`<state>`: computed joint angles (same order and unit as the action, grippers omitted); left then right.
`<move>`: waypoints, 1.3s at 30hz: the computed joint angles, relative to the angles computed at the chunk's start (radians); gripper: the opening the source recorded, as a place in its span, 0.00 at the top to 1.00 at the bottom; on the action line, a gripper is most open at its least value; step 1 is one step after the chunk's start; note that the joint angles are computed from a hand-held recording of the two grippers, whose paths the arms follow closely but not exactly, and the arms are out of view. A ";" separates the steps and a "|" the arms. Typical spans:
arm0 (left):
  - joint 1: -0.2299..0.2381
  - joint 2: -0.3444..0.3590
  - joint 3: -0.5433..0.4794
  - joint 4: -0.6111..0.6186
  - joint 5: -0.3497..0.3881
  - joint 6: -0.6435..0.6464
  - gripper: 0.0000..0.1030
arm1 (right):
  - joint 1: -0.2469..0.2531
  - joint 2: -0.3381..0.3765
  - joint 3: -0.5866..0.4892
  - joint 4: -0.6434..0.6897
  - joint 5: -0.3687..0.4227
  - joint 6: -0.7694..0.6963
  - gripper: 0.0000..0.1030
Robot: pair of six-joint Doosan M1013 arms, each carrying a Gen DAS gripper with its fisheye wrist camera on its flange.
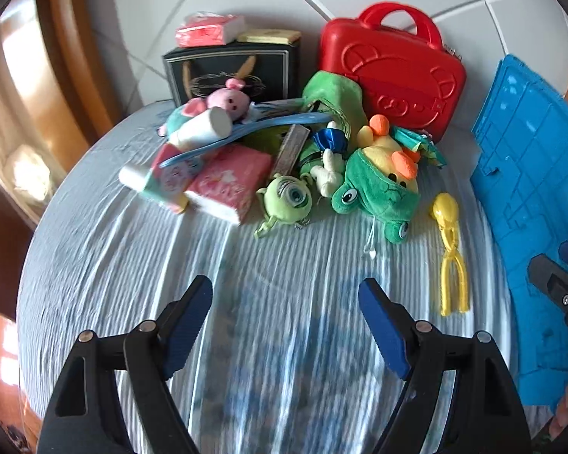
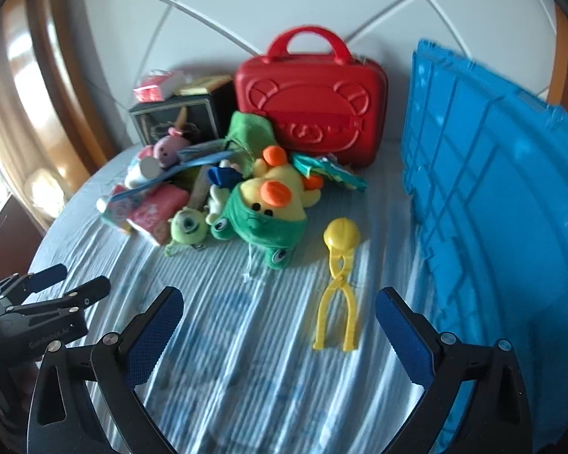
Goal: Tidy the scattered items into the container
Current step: 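Withdraw both tools from the crate back toward the remaining items, then grasp the green-and-yellow plush duck with the right tool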
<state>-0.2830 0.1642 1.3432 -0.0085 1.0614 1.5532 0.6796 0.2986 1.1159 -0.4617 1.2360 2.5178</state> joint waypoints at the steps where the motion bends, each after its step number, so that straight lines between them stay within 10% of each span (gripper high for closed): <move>1: -0.001 0.018 -0.013 -0.009 -0.001 0.007 0.23 | -0.012 0.009 -0.003 0.017 -0.005 -0.002 0.00; 14: -0.026 0.243 -0.197 -0.088 -0.063 0.113 0.23 | -0.173 0.137 -0.070 0.188 -0.130 -0.027 0.01; 19: -0.023 0.316 -0.281 -0.064 -0.120 0.059 0.23 | -0.185 0.204 -0.134 0.050 -0.035 0.024 0.18; 25: -0.044 0.426 -0.391 -0.022 -0.010 0.029 0.23 | -0.225 0.290 -0.194 0.097 0.067 -0.039 0.19; 39: 0.002 0.240 -0.141 0.020 -0.043 0.040 0.26 | -0.183 0.229 -0.139 0.340 -0.033 -0.172 0.22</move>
